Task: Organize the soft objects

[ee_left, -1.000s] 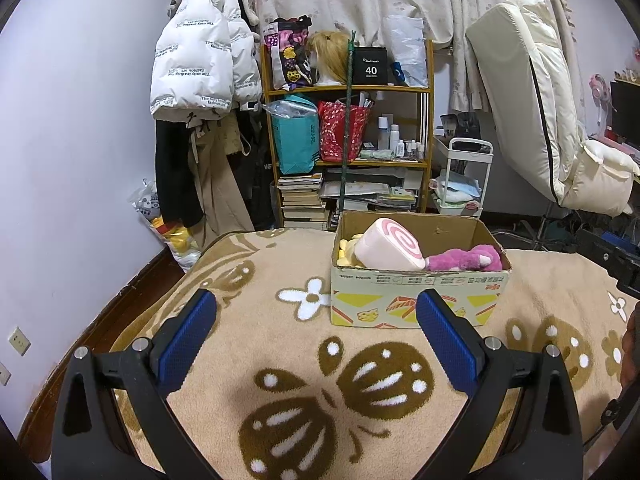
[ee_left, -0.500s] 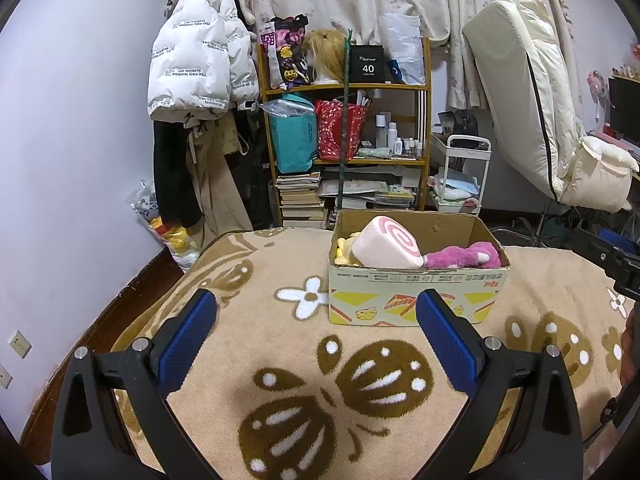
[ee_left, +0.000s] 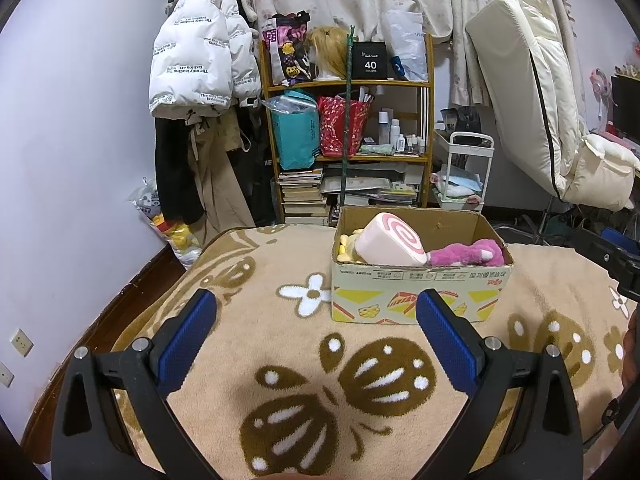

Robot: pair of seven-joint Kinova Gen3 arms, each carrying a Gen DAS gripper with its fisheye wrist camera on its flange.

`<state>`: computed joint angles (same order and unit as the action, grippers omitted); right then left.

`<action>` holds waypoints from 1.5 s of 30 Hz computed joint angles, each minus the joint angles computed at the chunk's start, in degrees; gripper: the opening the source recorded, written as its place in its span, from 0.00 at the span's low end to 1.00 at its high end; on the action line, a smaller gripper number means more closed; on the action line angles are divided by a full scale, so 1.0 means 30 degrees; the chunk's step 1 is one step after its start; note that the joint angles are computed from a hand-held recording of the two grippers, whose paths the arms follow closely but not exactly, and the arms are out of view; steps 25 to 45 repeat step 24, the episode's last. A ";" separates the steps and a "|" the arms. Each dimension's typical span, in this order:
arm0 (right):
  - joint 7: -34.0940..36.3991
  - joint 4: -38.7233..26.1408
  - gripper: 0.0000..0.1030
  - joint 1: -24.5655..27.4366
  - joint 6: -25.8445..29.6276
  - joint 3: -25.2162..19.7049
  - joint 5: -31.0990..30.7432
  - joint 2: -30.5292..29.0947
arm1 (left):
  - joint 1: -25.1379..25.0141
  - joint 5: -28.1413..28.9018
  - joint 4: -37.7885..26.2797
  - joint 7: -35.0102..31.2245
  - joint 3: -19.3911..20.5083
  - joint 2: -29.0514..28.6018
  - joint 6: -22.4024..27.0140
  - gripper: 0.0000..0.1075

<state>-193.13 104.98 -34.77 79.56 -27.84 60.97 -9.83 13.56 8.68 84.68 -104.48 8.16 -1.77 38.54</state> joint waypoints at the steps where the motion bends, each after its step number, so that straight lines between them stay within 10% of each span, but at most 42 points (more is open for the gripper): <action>1: 0.0078 -0.0023 1.00 0.0012 -0.0063 0.0057 -0.0025 -0.0030 | -0.0015 0.0142 0.0029 -0.0145 -0.0045 -0.0018 0.0017 0.92; 45: 0.0261 -0.0056 1.00 0.0207 -0.0108 -0.0066 -0.0104 -0.0091 | -0.0094 0.0101 0.0200 0.0065 -0.0095 -0.0142 -0.0307 0.92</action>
